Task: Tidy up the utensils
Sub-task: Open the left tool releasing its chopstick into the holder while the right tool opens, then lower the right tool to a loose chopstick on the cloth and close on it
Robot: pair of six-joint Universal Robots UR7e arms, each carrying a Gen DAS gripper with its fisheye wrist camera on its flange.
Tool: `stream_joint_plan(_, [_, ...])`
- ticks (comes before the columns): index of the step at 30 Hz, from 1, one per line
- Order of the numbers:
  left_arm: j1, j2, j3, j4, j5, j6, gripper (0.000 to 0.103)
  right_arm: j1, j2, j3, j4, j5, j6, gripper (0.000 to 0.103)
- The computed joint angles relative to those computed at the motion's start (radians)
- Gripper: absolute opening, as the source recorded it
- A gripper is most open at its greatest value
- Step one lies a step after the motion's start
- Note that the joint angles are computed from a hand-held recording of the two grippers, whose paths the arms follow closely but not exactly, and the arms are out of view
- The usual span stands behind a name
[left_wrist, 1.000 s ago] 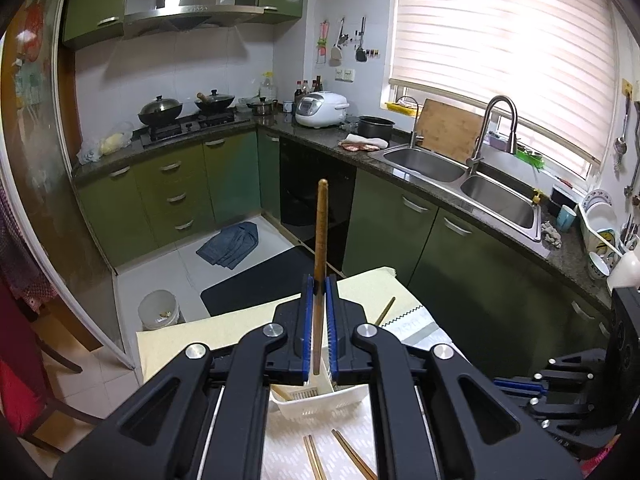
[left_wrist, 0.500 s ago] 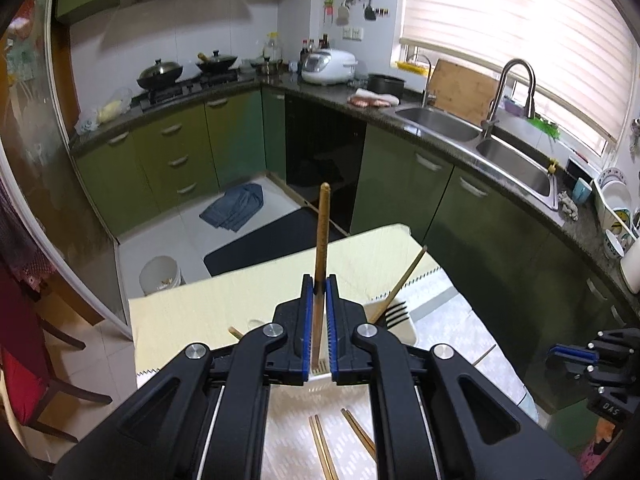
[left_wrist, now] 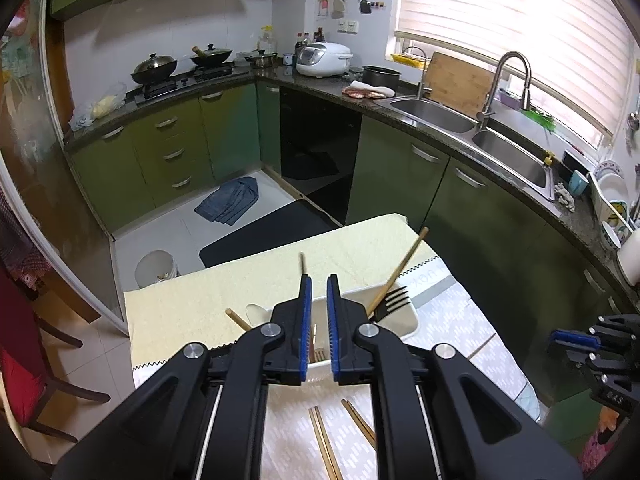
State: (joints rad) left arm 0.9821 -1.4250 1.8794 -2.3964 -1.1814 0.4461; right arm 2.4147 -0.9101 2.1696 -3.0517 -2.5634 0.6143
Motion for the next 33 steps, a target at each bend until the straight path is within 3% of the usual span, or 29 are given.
stream_joint_plan(3, [-0.006, -0.028, 0.027, -0.006, -0.013, 0.021, 0.008, -0.004, -0.004, -0.001, 0.019, 0.012, 0.001, 0.010])
stream_joint_plan(6, [-0.011, -0.062, 0.052, 0.014, -0.042, 0.030, 0.008, -0.029, -0.023, 0.013, 0.069, 0.039, 0.020, 0.023])
stream_joint_plan(10, [-0.021, -0.126, 0.113, 0.042, -0.073, 0.064, 0.014, -0.143, -0.087, 0.129, -0.012, 0.145, 0.134, 0.024])
stream_joint_plan(15, [-0.021, -0.194, 0.181, 0.088, -0.116, 0.131, 0.014, -0.316, -0.088, 0.263, -0.156, 0.270, 0.332, 0.028])
stream_joint_plan(17, [-0.011, -0.215, 0.199, 0.105, -0.136, 0.158, 0.014, -0.363, -0.084, 0.281, -0.150, 0.296, 0.397, 0.028])
stream_joint_plan(25, [0.079, -0.232, 0.185, 0.174, -0.191, 0.235, 0.014, -0.484, -0.051, 0.263, -0.092, 0.354, 0.552, 0.028])
stream_joint_plan(29, [0.119, -0.228, 0.156, 0.179, -0.201, 0.256, 0.014, -0.518, -0.033, 0.253, -0.082, 0.342, 0.637, 0.028])
stream_joint_plan(31, [0.128, -0.230, 0.151, 0.177, -0.203, 0.265, 0.014, -0.519, -0.029, 0.243, -0.072, 0.323, 0.668, 0.040])
stream_joint_plan(33, [0.134, -0.232, 0.149, 0.175, -0.202, 0.270, 0.014, -0.521, -0.027, 0.221, -0.031, 0.312, 0.686, 0.045])
